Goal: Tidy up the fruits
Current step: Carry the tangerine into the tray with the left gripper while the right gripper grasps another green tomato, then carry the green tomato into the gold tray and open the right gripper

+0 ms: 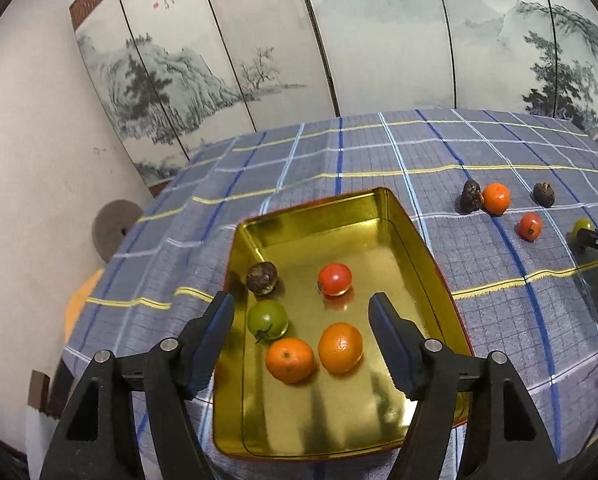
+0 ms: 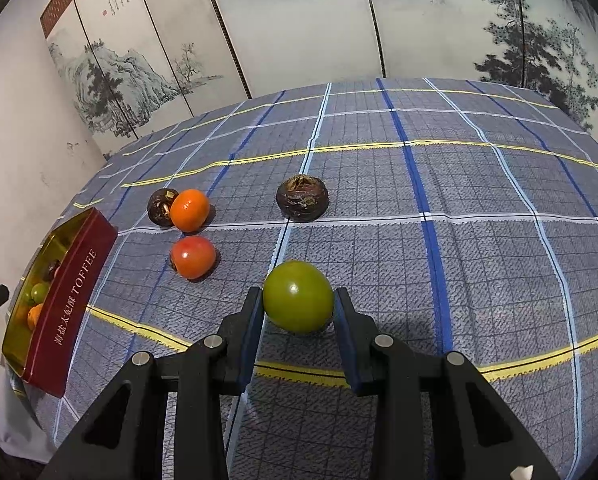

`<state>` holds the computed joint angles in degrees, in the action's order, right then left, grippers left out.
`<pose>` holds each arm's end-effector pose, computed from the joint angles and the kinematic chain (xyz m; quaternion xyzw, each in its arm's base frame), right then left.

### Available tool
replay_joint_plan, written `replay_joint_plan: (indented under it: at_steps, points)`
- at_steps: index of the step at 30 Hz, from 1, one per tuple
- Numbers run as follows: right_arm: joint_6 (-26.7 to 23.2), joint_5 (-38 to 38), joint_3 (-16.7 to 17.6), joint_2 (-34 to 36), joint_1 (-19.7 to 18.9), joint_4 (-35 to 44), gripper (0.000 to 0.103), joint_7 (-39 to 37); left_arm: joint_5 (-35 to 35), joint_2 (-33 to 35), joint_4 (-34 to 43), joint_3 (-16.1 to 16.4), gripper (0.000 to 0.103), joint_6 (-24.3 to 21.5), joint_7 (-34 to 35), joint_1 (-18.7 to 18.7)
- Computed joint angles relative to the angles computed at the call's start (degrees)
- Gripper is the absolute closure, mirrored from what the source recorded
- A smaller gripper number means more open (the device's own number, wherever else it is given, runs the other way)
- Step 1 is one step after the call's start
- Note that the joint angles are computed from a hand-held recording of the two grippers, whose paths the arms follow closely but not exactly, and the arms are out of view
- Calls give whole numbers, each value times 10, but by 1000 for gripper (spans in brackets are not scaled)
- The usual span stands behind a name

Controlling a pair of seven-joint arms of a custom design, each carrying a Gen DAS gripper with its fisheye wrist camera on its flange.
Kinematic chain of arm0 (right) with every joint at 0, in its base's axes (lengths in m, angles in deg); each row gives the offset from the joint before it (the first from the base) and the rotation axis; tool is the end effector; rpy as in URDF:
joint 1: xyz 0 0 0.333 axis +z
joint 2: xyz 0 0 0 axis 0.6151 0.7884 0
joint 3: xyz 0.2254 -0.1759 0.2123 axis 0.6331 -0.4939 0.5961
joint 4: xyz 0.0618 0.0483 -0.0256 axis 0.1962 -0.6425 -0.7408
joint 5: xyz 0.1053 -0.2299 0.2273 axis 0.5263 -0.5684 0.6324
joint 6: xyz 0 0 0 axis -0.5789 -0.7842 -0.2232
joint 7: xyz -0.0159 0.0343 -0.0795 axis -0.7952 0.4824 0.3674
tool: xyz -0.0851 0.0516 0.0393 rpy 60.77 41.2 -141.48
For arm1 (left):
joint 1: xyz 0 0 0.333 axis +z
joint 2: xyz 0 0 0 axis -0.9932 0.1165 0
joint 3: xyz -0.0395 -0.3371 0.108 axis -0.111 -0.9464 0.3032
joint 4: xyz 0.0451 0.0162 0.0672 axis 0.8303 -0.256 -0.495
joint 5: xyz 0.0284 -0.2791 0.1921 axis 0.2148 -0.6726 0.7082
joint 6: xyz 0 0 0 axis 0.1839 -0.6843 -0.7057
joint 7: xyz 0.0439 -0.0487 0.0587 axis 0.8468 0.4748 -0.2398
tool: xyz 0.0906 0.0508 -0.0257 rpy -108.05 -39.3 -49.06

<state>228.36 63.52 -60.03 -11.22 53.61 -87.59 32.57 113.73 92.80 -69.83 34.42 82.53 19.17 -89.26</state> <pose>0.7153 0.2590 0.4218 -0.7160 0.5863 -0.1426 0.3511 0.6362 -0.0668 0.4542 -0.6958 0.5816 -0.1521 0.3930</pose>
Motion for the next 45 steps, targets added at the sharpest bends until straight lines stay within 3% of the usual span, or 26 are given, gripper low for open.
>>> replay_joint_plan:
  at_steps: [8,14,32,37,45]
  points:
    - [-3,-4,-8,-6,5,-5,71,9,27,-8,-5,-2,30,-5,-20,-1]
    - [-2,14,15,-19,-9,-20,71,4,27,-12,-9,-6,29,-8,-21,3]
    - [4,34,63,-47,14,1,71,-79,35,-24,-35,-5,29,12,-40,20]
    - [2,36,60,-52,29,2,71,-93,38,-25,-39,-6,29,13,-43,24]
    - [-66,39,70,-16,56,75,71,-130,46,-36,-52,-4,29,12,-60,33]
